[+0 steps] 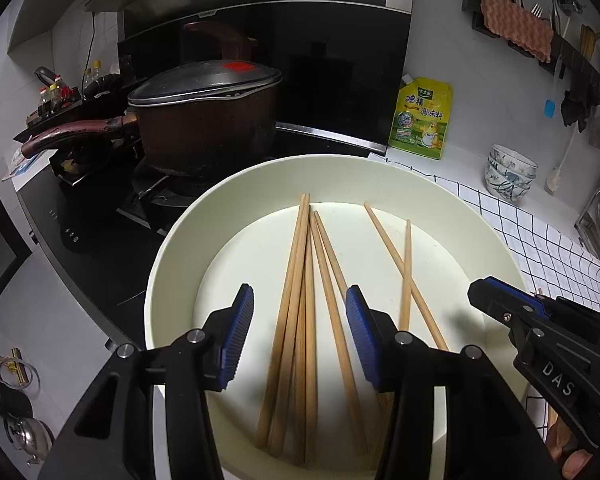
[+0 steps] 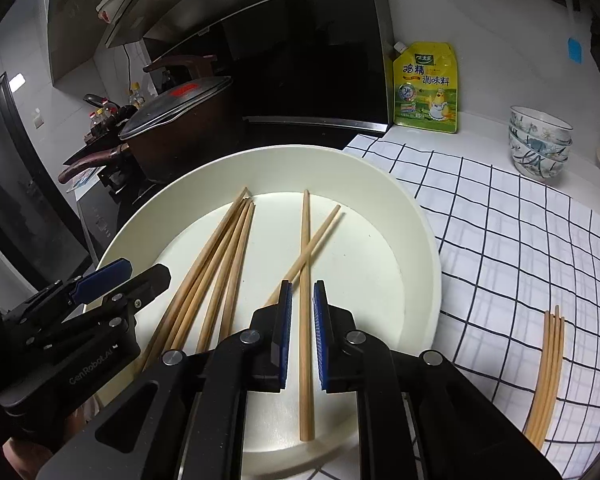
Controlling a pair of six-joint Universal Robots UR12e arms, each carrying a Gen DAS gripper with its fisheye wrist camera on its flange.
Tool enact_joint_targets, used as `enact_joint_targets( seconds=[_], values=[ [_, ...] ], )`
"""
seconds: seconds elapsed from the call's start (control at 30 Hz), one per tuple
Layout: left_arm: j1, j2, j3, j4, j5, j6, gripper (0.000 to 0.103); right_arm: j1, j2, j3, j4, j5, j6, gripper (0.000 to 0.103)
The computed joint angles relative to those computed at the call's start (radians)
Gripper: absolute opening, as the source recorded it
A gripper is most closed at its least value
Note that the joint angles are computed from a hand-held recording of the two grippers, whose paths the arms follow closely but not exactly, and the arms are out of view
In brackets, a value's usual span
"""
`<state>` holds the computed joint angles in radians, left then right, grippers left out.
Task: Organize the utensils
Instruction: 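Open both grippers to release the chopsticks into the basin, then move both open grippers back over the remaining chopsticks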
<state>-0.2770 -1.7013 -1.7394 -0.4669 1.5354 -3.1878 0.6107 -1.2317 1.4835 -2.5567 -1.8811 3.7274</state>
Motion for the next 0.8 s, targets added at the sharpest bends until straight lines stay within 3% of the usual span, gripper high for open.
enact_joint_targets(
  seconds=[0.13, 0.17, 0.2, 0.27, 0.6, 0.8],
  values=[
    [-0.004, 0.013, -0.009, -0.001, -0.011, -0.004, 0.051, 0.01, -0.021, 0.022, -0.005, -0.027, 0.004, 0.013],
    [-0.005, 0.016, -0.011, 0.002, -0.014, -0.005, 0.057, 0.013, -0.027, 0.027, -0.005, -0.037, 0.006, 0.014],
    [-0.008, 0.019, -0.013, 0.007, -0.015, -0.005, 0.069, 0.015, -0.035, 0.035, -0.006, -0.048, 0.01, 0.015],
    [-0.014, 0.026, -0.025, 0.042, -0.012, -0.007, 0.075, 0.017, -0.049, 0.051, -0.011, -0.062, 0.017, 0.019],
    [-0.05, 0.039, -0.036, 0.067, -0.023, 0.013, 0.081, 0.026, -0.132, 0.142, -0.017, -0.158, 0.068, 0.028],
    [-0.057, 0.041, -0.033, 0.055, -0.068, 0.008, 0.083, 0.027, -0.169, 0.183, 0.009, -0.204, 0.104, 0.035]
  ],
)
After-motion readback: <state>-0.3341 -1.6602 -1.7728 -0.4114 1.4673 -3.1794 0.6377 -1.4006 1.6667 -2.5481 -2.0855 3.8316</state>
